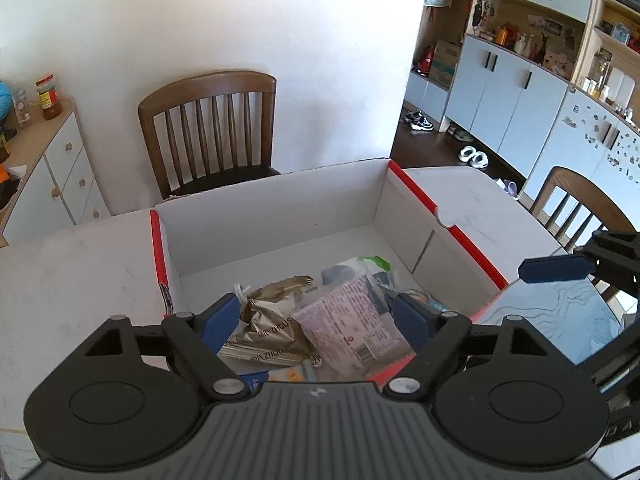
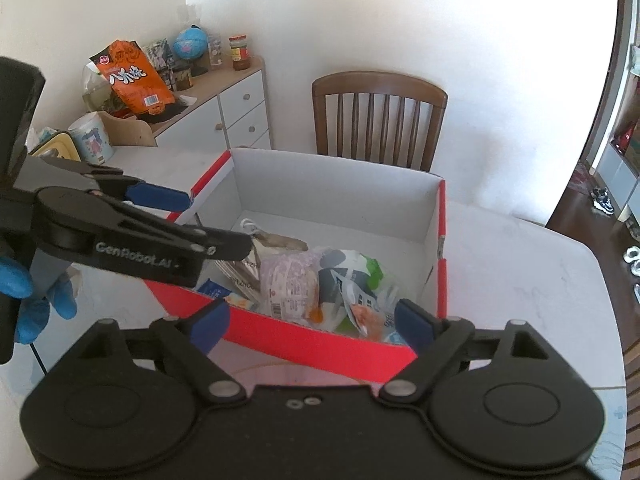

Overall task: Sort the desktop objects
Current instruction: 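Withdraw both tools up out of the red box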

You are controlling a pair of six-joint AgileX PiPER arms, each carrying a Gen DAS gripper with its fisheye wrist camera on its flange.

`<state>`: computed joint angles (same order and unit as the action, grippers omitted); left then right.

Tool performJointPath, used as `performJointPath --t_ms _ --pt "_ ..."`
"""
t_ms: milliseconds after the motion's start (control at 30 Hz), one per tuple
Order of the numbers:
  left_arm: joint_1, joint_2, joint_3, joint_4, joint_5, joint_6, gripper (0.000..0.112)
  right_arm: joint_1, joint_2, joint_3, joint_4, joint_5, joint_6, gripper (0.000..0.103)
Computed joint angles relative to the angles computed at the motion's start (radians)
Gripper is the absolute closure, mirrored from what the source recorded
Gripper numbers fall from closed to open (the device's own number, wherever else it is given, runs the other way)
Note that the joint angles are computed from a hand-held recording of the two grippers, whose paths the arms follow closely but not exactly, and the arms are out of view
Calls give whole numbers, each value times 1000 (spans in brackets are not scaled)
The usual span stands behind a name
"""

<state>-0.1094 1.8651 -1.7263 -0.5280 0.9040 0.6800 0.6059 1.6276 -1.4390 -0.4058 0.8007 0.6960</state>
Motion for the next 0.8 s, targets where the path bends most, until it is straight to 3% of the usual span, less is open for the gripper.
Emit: performJointPath --t_ms 300,400,800 --pt "24 -84 110 -58 -10 60 22 31 -83 85 -27 -14 43 10" --pt "46 -113 149 -101 -2 99 9 45 -106 106 -40 -12 65 9" --pt "89 -241 314 -191 1 230 9 108 -172 190 -115 13 189 7"
